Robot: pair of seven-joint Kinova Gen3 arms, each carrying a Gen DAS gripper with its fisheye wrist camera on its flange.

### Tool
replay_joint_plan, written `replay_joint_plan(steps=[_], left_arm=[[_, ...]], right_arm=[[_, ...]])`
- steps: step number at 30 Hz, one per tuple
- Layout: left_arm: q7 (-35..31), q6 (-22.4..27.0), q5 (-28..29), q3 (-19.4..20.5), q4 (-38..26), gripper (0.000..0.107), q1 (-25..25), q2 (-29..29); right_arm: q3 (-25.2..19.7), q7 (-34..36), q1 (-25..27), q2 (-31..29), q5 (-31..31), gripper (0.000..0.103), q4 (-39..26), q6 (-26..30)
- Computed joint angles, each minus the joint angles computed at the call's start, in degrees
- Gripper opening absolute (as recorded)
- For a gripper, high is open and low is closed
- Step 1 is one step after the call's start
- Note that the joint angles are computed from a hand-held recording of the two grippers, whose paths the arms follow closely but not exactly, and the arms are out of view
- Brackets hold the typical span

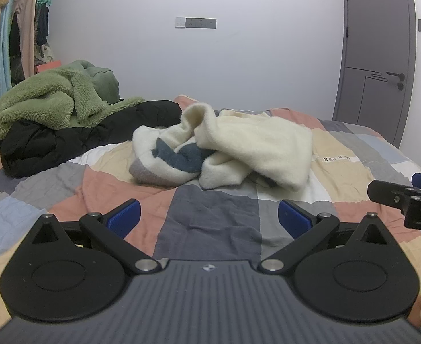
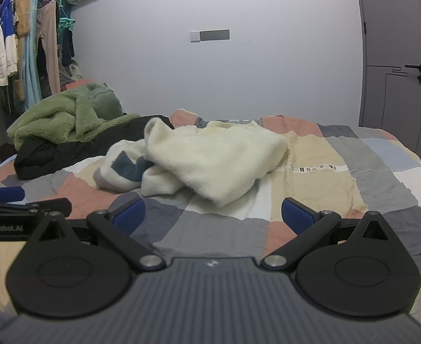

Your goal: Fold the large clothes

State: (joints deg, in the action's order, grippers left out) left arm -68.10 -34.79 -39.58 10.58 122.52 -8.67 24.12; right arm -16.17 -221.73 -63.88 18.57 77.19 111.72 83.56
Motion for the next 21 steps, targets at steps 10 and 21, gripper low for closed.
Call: replay_joint_plan(steps=[10, 21], left_arm=[[-0.4, -0.1, 0.5, -0.1, 0.1, 0.103, 0.3, 0.0], [1.5, 1.0, -1.1, 0.5, -0.5, 0.103, -0.8, 0.1]], right_arm=[[0.4, 0.5, -0.1, 0.8, -0.4, 0.103, -0.7, 0.2], [0.4, 0.5, -0.2, 0.7, -0.2, 0.103, -0.3, -0.1]])
